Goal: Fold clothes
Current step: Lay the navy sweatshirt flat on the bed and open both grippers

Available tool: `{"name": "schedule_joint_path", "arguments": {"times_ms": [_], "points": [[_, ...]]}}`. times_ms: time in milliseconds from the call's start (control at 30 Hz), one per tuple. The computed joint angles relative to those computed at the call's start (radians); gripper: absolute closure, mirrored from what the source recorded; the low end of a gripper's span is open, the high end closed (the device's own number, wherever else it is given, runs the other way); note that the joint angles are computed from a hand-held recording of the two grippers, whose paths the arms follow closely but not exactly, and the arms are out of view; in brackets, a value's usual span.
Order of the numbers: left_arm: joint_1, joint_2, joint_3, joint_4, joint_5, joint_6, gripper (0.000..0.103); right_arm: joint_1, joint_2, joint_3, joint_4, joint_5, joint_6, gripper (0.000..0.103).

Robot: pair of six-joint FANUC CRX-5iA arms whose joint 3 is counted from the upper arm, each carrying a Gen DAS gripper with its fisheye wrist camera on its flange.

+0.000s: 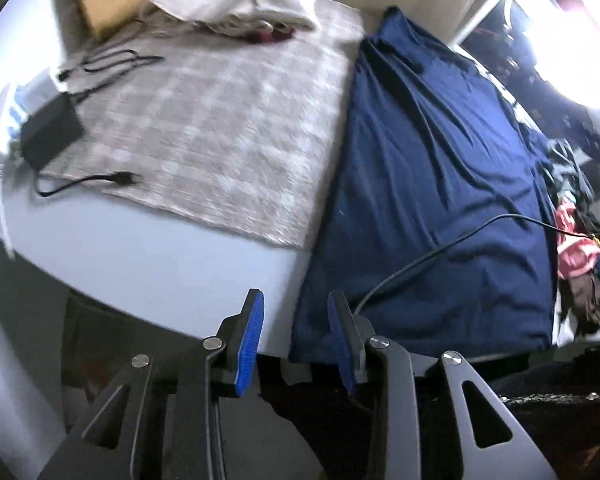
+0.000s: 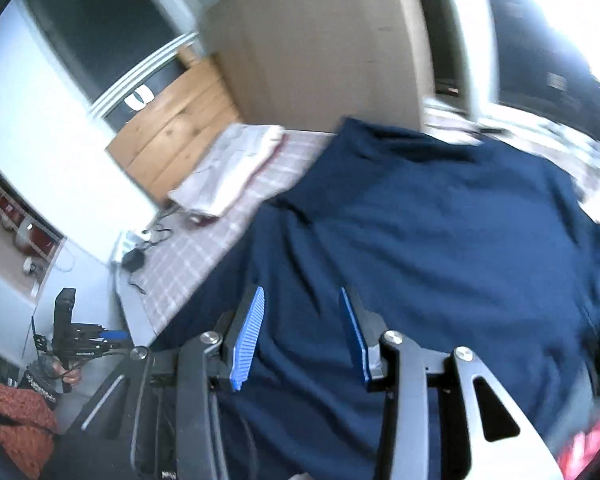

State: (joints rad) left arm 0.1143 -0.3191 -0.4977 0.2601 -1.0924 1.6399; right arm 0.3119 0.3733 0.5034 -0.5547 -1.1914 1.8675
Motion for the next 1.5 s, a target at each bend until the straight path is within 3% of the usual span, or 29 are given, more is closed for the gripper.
{"name": "schedule_joint_path", "arguments": {"times_ms": [100, 200, 300, 567, 833, 1000, 1067, 1100, 1233, 1367, 1400, 1500], "points": [[0.011, 0.012, -0.032, 0.075, 0.002, -0.121, 0.071, -0.009, -0.167, -0.253, 0.147, 0.109, -0.136, 0.064], [0.045, -0.054, -0.038, 0.073, -0.036, -0.173, 0.071, -0.105, -0.321, -0.429, 0.129, 0.133, -0.288, 0.064], [0.065, -0.069, -0.025, 0.054, -0.068, -0.225, 0.069, -0.056, -0.494, -0.652, 0.364, 0.252, -0.515, 0.064], [-0.052, 0.071, 0.018, 0.002, -0.017, -0.276, 0.069, 0.091, -0.602, -0.962, 0.584, 0.278, -0.81, 0.064], [-0.07, 0.091, 0.02, -0.005, -0.011, -0.276, 0.069, 0.107, -0.601, -1.05, 0.619, 0.271, -0.884, 0.064], [-0.064, 0.08, 0.006, 0.004, 0.003, -0.277, 0.076, 0.117, -0.593, -1.057, 0.612, 0.283, -0.882, 0.063], [-0.061, 0.071, -0.003, 0.007, 0.013, -0.276, 0.086, 0.117, -0.59, -1.051, 0.598, 0.285, -0.866, 0.077], [-0.06, 0.069, -0.008, 0.007, 0.02, -0.275, 0.097, 0.118, -0.583, -1.044, 0.587, 0.28, -0.841, 0.099], [-0.052, 0.044, -0.016, 0.005, 0.026, -0.29, 0.101, 0.139, -0.568, -1.03, 0.6, 0.267, -0.821, 0.101], [-0.03, -0.02, -0.028, 0.0, 0.002, -0.308, 0.103, 0.163, -0.626, -1.054, 0.688, 0.262, -0.905, 0.101], [-0.041, -0.002, -0.011, -0.049, -0.013, -0.273, 0.103, 0.175, -0.607, -1.054, 0.726, 0.238, -0.936, 0.101], [-0.011, 0.007, -0.028, -0.035, -0.014, -0.277, 0.103, 0.205, -0.508, -1.014, 0.766, 0.155, -0.931, 0.1]]}}
